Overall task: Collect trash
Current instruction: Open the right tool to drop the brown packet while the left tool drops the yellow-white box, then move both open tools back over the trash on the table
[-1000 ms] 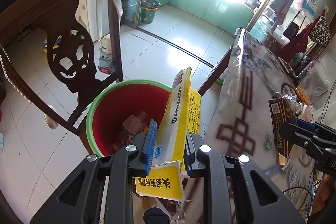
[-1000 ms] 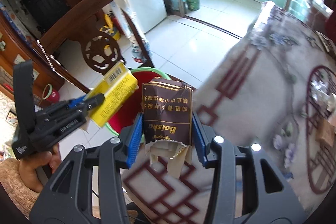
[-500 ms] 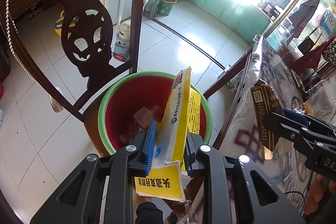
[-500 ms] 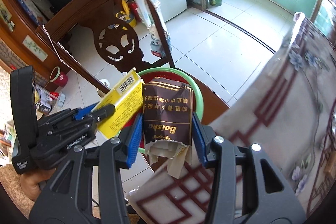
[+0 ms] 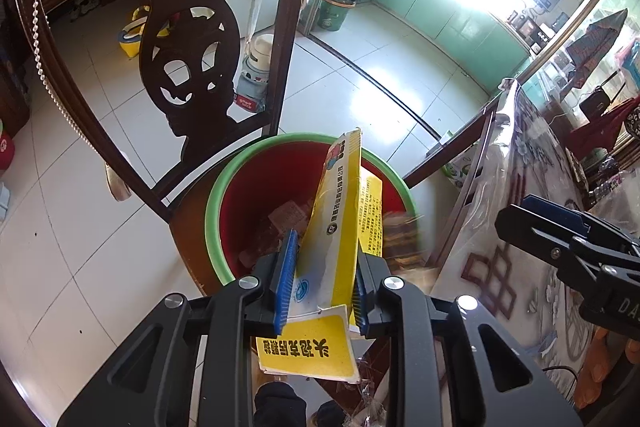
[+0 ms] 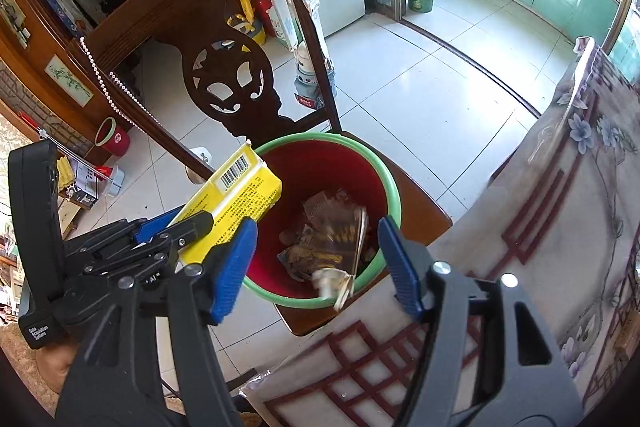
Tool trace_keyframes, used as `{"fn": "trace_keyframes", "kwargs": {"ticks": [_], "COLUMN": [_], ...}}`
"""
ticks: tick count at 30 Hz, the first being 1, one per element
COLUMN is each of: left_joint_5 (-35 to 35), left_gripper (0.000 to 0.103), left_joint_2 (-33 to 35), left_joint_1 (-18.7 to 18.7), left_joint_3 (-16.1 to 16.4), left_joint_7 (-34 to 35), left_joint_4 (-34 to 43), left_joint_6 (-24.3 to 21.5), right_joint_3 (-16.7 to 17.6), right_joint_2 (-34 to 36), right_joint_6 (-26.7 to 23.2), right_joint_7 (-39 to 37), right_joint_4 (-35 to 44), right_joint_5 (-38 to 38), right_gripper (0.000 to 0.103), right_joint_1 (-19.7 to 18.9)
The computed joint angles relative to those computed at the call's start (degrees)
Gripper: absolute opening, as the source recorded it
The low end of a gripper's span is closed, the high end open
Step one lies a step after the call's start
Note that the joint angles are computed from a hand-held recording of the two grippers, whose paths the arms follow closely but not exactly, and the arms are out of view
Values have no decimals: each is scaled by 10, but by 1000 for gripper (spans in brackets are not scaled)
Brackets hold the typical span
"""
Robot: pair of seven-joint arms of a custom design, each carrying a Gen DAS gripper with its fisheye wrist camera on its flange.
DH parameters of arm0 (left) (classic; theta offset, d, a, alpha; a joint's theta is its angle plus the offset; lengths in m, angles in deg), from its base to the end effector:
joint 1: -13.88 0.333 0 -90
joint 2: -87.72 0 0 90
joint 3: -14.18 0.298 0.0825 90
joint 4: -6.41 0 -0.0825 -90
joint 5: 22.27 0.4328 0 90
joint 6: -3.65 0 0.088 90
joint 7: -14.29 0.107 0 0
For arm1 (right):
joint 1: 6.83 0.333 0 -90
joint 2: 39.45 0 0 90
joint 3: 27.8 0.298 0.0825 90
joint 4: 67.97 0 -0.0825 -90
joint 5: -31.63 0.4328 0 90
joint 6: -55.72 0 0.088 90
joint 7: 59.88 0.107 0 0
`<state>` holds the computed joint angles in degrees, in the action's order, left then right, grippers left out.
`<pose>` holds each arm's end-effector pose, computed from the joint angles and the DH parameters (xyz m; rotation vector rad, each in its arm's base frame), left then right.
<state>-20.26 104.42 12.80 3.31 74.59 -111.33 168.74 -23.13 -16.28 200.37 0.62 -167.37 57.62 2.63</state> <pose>0.6478 -0.1353 0.3068 -2.3008 1.6945 -0.7421 0.7038 0.1674 0.3448 -2.2084 1.4221 -0.1078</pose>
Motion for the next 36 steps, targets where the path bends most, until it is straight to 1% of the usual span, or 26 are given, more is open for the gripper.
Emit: {"fn": "trace_keyframes", "kwargs": {"ticks": [2,6,13,18,23,28,31,33,36], "left_joint_5": [-3,4,17,29,40,40,42,37,28], "left_gripper": [24,30,31,31,31,31,31,31,33], "left_joint_2": [1,-1,0,-2,-5,-7,-5,0,8], "left_joint_1": [2,-2,-8,-14,-23,-29,-36,-37,-42], "left_joint_3": [-3,1,1,-3,-8,-12,-14,-22,-36], "left_joint_7": [3,1,3,18,34,41,42,53,72], "left_joint_4": [1,0,6,9,10,13,17,24,37], "left_joint_6": [-1,4,5,13,22,23,22,17,11], "right_joint_3": [-1,-5,-13,-18,-31,-56,-73,-83,-103], "right_joint_2": [-5,-22,-62,-92,-129,-161,-179,-193,-218], "right_joint_6": [4,13,34,49,68,79,93,104,122], "right_joint_7": [-2,-2,3,0,11,61,108,134,177], "right_joint_4": [-6,-27,-72,-109,-158,-212,-243,-263,-295], "right_joint_5": [-1,-3,1,11,8,-12,-38,-54,-101], "right_gripper": [61,61,61,62,63,63,63,63,63], "right_joint_1": [0,0,-7,-14,-21,-37,-51,-65,-91]}}
